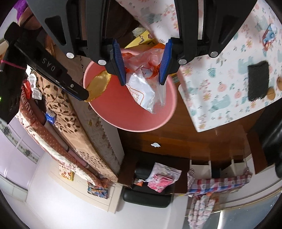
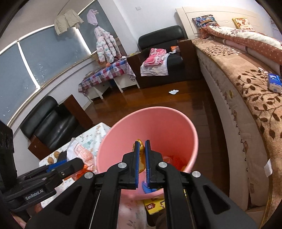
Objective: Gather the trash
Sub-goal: 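Carry the plastic bag and yellow peel over the pink bucket with both tools, then open the left tool to drop the plastic bag into the bucket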
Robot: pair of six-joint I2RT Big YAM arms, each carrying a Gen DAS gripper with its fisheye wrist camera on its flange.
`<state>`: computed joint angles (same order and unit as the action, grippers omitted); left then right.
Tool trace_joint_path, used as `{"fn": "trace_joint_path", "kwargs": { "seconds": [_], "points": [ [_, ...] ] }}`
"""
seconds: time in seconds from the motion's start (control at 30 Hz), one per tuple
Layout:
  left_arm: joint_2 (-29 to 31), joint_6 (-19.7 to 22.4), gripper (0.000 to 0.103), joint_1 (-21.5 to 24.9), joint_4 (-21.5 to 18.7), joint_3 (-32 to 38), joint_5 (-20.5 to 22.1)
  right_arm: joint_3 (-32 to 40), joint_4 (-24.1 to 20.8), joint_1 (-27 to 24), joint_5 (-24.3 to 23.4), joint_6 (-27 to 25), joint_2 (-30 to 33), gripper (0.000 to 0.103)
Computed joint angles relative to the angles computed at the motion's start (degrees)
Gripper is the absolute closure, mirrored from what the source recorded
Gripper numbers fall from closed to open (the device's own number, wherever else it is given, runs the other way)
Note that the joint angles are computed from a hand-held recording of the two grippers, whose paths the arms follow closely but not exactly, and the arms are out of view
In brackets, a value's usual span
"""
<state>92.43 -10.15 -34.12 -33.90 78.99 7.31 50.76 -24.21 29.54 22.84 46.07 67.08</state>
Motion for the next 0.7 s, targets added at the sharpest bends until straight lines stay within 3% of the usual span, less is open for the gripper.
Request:
{"fn": "trace_joint_path", "kwargs": {
  "seconds": [0.37, 0.7],
  "points": [
    [7.1, 0.1, 0.064, -2.2, -2.7, 5.5, -3.0, -1.7, 0.4, -2.0, -1.2, -0.4, 0.9, 0.096],
    [8.4, -0.3, 0.06, -2.9, -3.0, 6.0, -5.2, -1.8, 0.7, -2.6, -2.1, -0.5, 1.5, 0.096]
  ]
}}
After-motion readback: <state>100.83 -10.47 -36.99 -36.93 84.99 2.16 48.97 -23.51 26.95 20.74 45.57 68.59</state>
